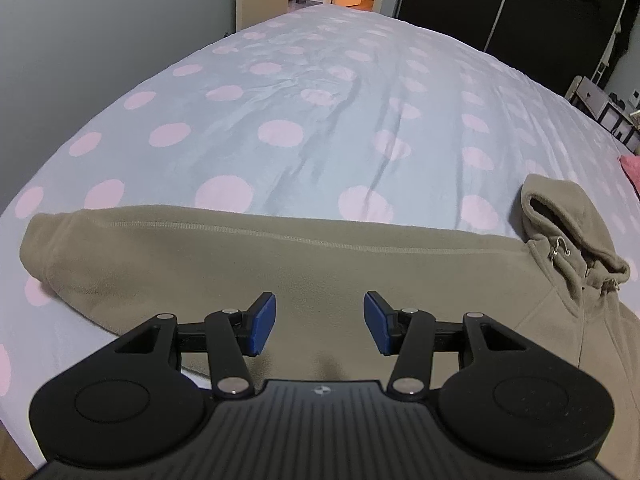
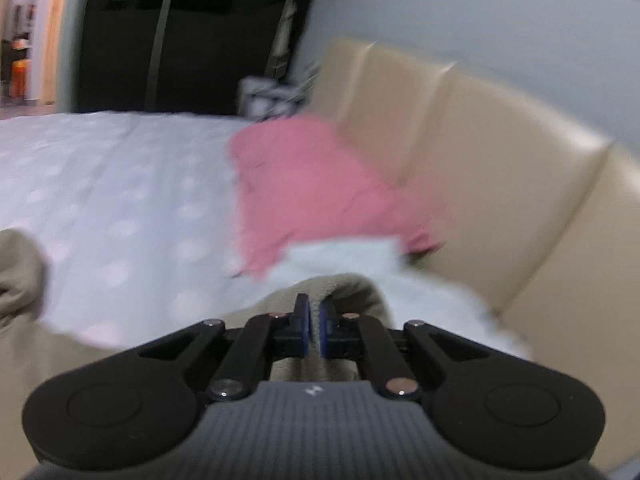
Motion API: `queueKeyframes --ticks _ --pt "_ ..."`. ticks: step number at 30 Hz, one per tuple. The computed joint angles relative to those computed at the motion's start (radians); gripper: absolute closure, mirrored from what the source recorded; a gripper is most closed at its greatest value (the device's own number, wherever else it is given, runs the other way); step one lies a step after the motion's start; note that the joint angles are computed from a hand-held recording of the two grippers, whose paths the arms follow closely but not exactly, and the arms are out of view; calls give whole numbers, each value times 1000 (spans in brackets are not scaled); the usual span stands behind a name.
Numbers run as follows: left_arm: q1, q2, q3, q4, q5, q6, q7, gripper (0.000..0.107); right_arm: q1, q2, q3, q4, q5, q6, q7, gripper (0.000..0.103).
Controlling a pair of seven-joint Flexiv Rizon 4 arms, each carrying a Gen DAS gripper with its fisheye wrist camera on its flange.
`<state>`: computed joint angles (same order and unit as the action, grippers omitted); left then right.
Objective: Fold clothes
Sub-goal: 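Grasp the hoodie sleeve cuff with the right tool and pull it outward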
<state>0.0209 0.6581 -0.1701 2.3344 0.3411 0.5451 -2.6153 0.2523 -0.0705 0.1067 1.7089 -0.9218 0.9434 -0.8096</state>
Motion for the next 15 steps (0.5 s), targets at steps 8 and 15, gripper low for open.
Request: queueKeyframes --ticks 8,15 --pt "18 -38 -30 -22 30 -50 -22 60 -39 -70 -59 -16 -52 -78 51 98" --pt "1 -105 -20 -43 54 -50 -21 60 -98 -76 -83 55 -12 60 116 95"
